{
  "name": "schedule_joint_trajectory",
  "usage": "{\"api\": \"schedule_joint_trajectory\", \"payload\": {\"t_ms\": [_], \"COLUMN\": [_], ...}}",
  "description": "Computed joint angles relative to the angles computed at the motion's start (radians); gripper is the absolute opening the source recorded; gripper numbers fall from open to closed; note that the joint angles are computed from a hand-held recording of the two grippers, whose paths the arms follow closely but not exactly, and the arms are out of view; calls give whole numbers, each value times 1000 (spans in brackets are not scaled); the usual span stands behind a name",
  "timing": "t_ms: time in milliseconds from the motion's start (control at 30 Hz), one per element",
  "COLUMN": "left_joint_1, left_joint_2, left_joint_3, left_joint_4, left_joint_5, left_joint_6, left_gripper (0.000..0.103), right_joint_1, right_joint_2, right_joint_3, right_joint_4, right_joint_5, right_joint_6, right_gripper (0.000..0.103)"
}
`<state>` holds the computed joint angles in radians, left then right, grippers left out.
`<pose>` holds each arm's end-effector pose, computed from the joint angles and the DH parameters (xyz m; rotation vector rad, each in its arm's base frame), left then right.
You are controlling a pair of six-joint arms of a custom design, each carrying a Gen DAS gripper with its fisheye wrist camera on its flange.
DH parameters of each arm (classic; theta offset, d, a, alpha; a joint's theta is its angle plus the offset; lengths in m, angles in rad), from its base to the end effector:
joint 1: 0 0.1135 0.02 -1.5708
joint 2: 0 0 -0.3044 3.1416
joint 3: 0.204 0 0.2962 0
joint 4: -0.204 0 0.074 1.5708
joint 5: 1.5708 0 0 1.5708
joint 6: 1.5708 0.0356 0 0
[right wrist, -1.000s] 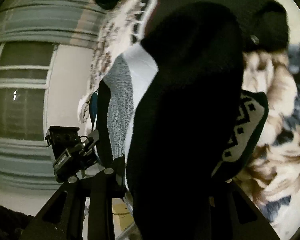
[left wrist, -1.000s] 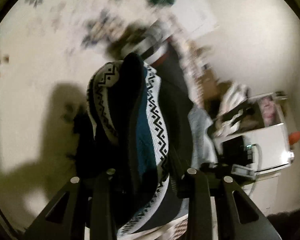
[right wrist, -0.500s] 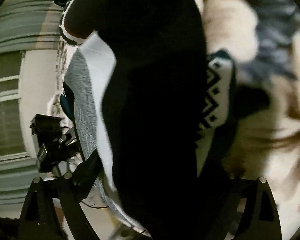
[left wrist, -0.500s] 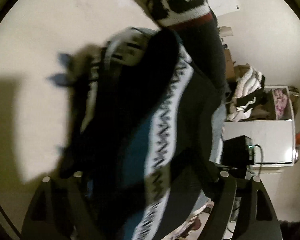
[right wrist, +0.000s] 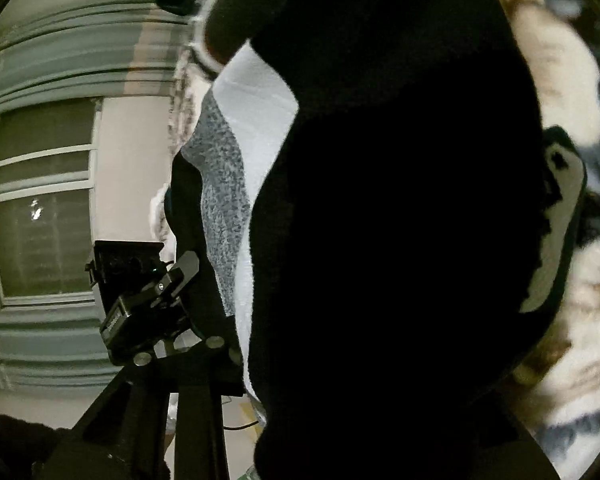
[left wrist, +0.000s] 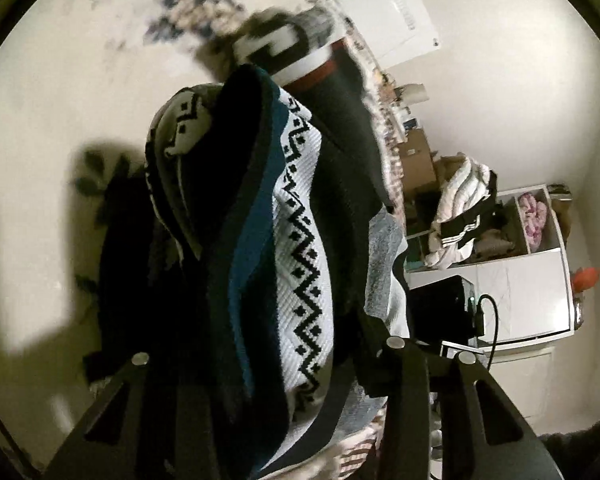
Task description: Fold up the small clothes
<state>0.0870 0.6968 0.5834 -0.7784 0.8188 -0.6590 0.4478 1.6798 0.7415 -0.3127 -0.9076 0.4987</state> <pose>0.1450 -0.0135 0.2591 -0.5398 2.4033 -1.2562 0.2611 0.1565 0.1266 0.1420 -2.6745 -1.3554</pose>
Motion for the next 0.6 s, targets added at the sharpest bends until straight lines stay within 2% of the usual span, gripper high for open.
{"api": "schedule_joint_trajectory", "payload": {"t_ms": [167, 200, 300, 467, 600], "left_joint_1": [68, 74, 57, -8, -22], "left_joint_2": [71, 102, 224, 509, 763], "left_joint_3": [166, 212, 363, 678, 936], "left_joint_4": [-87, -91, -83, -58, -95], "left_joint_5": [47, 47, 33, -5, 3], "left_joint_6": [62, 62, 75, 99, 174], "left_gripper": [36, 36, 36, 36, 36], "right_joint_1": [-30, -82, -121, -195, -244], "right_joint_2": [-143, -169, -180, -76, 69], "right_joint_3": [63, 72, 205, 508, 759], "right_joint_4": [-174, -272, -410, -542, -541], "right_joint_5": [-39, -61, -86, -97, -94], "right_joint_6": [-49, -141, -196, -216, -144], "right_gripper": [37, 37, 37, 36, 36]}}
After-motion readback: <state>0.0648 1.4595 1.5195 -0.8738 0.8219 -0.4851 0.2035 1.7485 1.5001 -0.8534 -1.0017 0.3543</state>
